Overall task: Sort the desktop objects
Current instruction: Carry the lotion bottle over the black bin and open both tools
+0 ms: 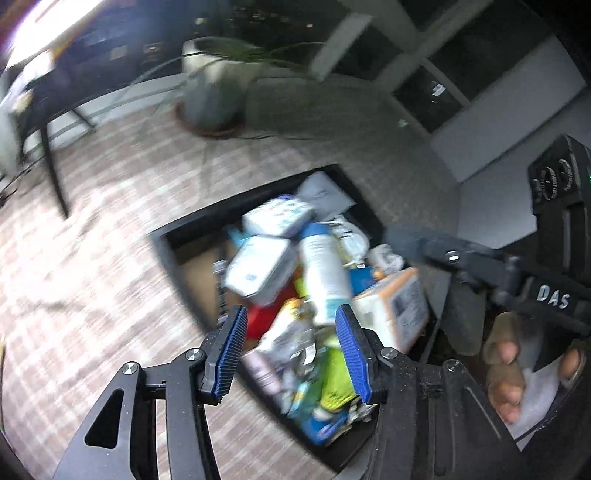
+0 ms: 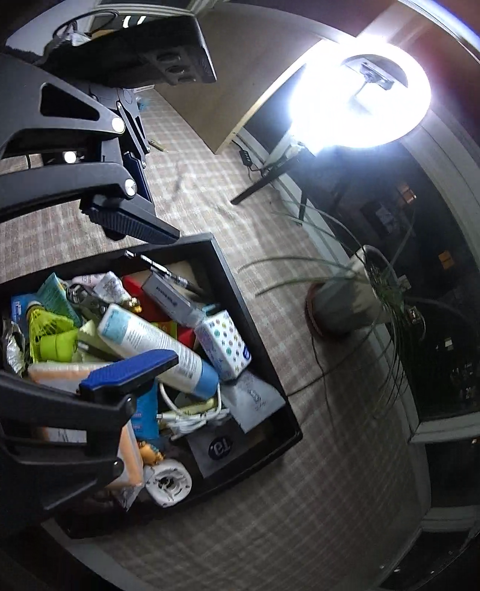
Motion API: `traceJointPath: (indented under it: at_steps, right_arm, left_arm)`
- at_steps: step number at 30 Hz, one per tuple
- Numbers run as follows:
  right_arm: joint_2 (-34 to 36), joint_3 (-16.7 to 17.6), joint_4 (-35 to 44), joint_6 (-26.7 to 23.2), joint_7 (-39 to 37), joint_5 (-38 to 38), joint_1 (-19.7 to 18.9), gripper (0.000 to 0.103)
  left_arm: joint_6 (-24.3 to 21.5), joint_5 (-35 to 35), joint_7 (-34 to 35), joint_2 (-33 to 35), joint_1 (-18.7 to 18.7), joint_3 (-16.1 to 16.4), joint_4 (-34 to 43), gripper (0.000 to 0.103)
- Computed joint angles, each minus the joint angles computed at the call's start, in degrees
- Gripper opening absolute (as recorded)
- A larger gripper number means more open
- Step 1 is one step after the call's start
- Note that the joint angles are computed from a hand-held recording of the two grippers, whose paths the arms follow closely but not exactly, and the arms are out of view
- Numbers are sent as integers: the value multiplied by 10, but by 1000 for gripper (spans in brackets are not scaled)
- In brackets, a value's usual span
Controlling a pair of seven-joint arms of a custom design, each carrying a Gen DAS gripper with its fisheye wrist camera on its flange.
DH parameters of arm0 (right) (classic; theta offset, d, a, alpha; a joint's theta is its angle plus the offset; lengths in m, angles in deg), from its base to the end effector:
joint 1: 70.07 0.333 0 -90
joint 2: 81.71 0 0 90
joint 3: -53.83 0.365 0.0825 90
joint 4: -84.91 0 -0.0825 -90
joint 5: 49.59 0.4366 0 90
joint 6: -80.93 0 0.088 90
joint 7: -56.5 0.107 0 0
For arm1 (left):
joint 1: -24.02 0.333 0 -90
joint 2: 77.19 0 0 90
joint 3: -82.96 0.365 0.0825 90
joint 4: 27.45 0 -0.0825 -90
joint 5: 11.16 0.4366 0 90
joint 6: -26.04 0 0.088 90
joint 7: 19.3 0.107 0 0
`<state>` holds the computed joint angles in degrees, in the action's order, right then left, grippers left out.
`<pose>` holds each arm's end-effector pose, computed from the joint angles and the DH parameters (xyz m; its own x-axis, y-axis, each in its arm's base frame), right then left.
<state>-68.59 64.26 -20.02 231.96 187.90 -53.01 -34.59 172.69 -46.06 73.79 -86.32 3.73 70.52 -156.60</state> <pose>0.5063 0.5102 0.4979 0.1782 -0.9183 -0.3534 -0.9081 -0.0151 -0.4186 0.4807 -0.3039 0.4991 -0.2582 -0.8562 0.4475 -0.9297 0.0943 -0.3559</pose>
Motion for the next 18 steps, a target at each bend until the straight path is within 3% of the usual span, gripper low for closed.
traceJointPath:
  at_steps: [11,18]
  right_arm:
    - [87,4,111,-17,-41,-47,51,58]
    - [188,34,252,-70,-160,-4,81,58]
  left_arm:
    - [-9,101,-93,-134,63,44,-136,48]
    - [-59,171,-127,-263,140,92,-242,51]
